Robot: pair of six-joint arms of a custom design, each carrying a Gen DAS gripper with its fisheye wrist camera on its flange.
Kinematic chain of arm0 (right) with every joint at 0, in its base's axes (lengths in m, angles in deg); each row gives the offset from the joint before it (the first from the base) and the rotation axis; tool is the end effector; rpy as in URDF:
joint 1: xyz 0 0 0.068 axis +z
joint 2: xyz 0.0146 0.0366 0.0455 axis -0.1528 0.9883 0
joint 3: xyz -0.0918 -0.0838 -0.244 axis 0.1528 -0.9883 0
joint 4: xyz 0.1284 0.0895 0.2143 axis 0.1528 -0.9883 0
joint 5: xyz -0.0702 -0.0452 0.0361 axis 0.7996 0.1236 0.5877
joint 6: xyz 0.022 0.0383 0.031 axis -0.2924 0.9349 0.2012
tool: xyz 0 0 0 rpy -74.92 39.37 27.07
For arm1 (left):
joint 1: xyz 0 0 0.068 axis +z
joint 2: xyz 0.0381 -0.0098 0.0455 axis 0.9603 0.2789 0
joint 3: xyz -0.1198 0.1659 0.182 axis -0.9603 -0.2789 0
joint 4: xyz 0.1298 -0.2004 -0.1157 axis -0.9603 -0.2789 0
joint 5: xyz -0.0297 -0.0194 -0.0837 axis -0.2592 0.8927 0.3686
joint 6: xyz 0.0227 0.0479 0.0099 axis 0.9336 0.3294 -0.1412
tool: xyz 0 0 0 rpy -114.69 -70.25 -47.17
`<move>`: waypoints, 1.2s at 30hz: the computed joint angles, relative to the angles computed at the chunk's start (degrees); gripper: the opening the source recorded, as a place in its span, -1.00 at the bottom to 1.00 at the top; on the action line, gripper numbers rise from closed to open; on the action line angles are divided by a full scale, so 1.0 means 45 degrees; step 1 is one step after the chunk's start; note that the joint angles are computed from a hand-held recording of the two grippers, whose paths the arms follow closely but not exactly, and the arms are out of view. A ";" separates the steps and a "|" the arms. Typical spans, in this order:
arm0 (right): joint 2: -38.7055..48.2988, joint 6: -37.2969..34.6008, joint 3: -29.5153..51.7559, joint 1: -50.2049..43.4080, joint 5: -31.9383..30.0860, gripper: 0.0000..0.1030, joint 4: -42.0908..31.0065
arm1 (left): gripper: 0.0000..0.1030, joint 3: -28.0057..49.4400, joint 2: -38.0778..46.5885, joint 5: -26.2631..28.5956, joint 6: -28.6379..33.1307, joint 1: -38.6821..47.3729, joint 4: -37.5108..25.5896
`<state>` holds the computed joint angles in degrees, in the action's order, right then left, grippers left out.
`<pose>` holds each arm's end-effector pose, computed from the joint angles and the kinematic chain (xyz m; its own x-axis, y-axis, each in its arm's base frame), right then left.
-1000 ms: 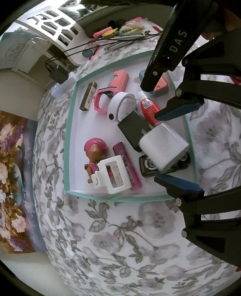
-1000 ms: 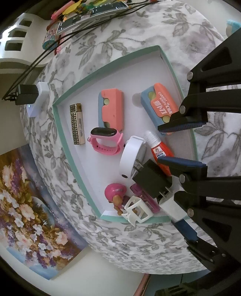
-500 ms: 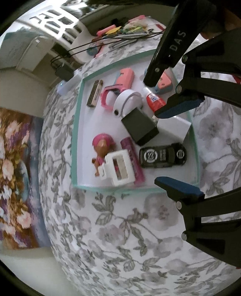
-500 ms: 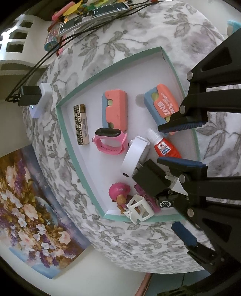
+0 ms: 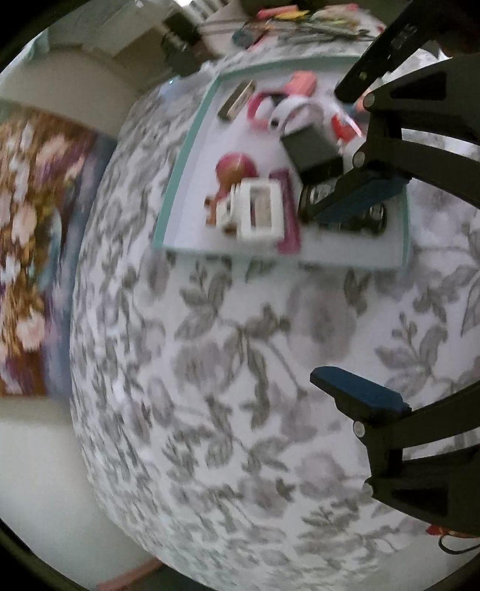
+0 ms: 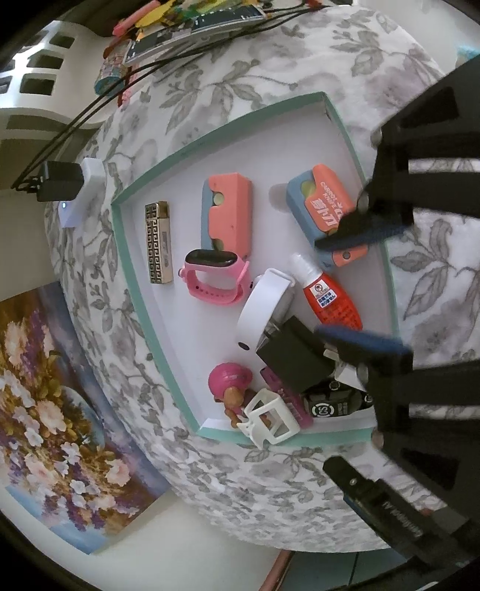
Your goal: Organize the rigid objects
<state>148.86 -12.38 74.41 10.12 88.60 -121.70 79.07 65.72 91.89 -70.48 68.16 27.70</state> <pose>0.2518 0.0778 0.1956 -0.5987 0.7272 -0.3358 0.7019 0.6783 0.2174 0.3895 -0.0452 0.2015 -0.8607 0.3529 -0.3671 0.4062 0.9105 -0.0772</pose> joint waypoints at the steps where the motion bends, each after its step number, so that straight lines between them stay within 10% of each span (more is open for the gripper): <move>1: 0.0038 -0.0037 0.0072 0.0050 0.0099 0.11 -0.0071 | 0.57 0.0082 0.0074 -0.0061 -0.0059 0.0062 -0.0036; 17: 0.0779 -0.0445 0.0770 0.0352 0.0988 0.99 -0.0878 | 0.82 0.0236 0.0388 -0.0826 -0.0391 0.0341 0.0333; 36: 0.1051 -0.0539 0.1203 0.0890 0.1880 1.00 -0.1404 | 0.82 0.0091 0.0095 -0.1032 -0.0353 0.0592 0.0571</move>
<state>153.58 -14.80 79.83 14.13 97.06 -128.01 79.48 66.15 87.24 -72.07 70.82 30.27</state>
